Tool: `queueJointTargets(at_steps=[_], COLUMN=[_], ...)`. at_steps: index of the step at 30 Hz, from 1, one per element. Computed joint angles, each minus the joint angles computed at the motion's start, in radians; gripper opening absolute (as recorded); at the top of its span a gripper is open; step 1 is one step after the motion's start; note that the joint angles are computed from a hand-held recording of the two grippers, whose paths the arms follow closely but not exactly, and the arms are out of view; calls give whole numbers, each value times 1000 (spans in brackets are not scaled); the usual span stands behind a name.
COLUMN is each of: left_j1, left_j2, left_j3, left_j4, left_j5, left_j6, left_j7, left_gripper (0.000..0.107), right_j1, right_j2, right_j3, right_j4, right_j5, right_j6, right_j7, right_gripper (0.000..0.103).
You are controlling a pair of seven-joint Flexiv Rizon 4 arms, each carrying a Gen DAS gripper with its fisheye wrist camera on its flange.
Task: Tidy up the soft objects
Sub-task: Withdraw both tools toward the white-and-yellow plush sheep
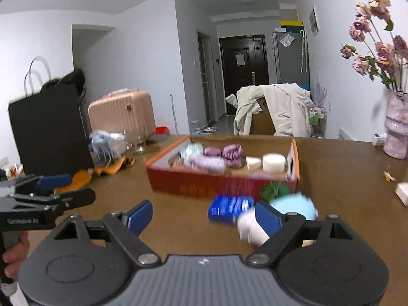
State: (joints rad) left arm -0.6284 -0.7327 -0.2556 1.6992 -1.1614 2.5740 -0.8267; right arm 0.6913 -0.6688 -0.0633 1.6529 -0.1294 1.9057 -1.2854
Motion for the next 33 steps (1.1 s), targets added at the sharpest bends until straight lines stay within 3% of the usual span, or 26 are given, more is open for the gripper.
queueJointTargets(at_steps=[4,9,14,20,27,33], left_j1=[-33,-72,-73,-65,-42,-13], left_j2=[5,1,-1,-12,-44,-103], left_j3=[-12,-31,-48,-52,-64,-81], left_j4=[84,123,140,108,6,-151], left_j5=[-1,-68,-79,-74,-108,-150], left_j6=[72,155,169,141,71,-15], left_j7=[-102,-92,-95,-70,27,163], left_gripper=[94,95,96,96,96,96], right_j1=[128,292,284,271,239,219], right_j2=[24,28,39,38,11,-50], right_j3=[-93,-205,-164,-150,-163,-232], right_j4=[143,242,282,259,191,78], right_j5=[133,370,467,536,509,444], right_j6=[117,181,226,209,142,32], right_j7=[-67,-170,-223,-263,-241,-145], right_gripper=[87,88,88,88,88,88])
